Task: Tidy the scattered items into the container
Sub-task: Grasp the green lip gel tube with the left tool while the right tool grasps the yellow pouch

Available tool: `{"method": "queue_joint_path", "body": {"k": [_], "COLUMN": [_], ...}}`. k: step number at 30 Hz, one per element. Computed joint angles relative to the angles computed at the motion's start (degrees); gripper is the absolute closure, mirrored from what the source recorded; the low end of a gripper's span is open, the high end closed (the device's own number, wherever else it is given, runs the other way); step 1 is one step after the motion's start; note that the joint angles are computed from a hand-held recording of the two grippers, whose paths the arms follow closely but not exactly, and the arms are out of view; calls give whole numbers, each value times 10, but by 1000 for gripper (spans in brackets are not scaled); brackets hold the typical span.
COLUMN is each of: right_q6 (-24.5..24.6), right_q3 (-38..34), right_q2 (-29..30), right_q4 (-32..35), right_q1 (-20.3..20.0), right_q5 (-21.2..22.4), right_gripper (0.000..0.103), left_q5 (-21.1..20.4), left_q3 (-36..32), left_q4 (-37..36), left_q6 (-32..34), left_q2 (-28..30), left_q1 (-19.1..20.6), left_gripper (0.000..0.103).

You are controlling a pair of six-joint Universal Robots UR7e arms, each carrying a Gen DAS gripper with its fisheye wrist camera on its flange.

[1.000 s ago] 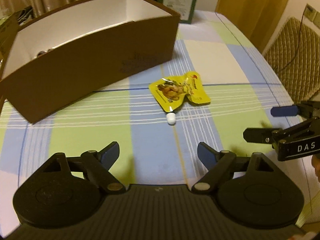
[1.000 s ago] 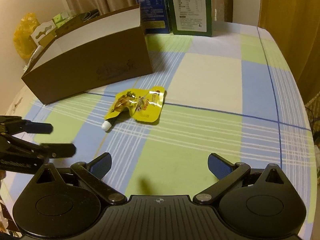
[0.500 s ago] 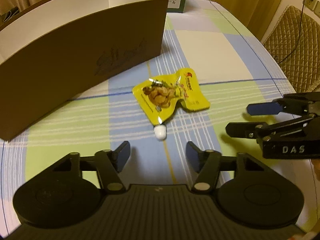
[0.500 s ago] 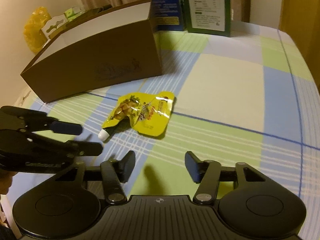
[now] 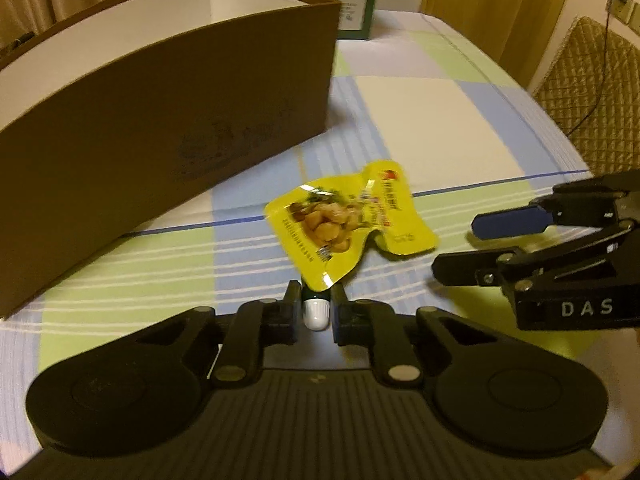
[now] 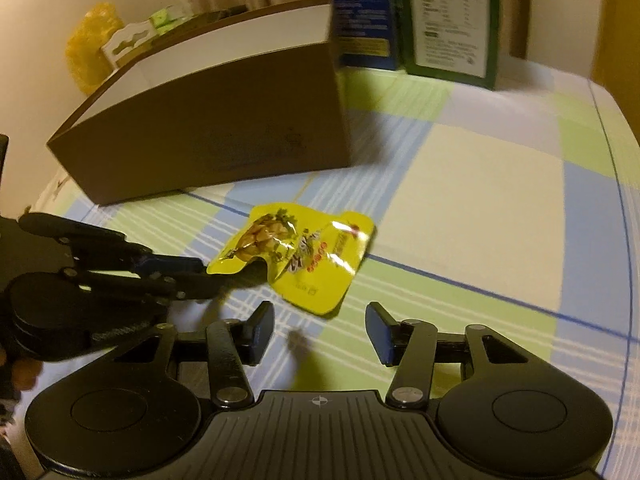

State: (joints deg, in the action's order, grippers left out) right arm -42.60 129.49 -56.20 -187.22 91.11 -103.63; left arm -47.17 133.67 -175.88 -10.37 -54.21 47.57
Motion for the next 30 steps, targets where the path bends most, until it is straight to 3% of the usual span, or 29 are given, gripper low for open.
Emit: {"method": "queue_joint_path", "body": {"k": [6,13,16,18,22,23,24,27,30], "right_q6": [-85,-302,-372,-371,-298,-297,-288,-256,-169], "right_q3": [-8,-16,-27,-40,-68,-70,-72,-70,-66], "right_q2": [37,115,133,135,141,144,144,150,125], "right_q4": [-34,-155,-174,-149,-109,-109,-103,-117,-64], "right_q1": [12,27,18,12,12,15,20,31,37], "right_q5": [-3,-16,14,32,36,31,24,1,-3], "right_gripper": [44,44,44,44,52,69,73,73,74], "left_q5": [33,73,80,86,83,82,83,83,82], "left_q3": [36,70,78,83,88,88,90,93,92], "left_q4": [19,66,82,89,88,92,91,84,83], "left_q6": [-31,-96,-118,-130,-135,-139,-141,-139,-137], "left_q2": [-50,-118,-141,-151,-158,-159,-158,-159,-159], "left_q1": [7,19,25,25,26,27,27,25,28], "left_gripper": [92,92,92,92,92,91,91,91,91]}}
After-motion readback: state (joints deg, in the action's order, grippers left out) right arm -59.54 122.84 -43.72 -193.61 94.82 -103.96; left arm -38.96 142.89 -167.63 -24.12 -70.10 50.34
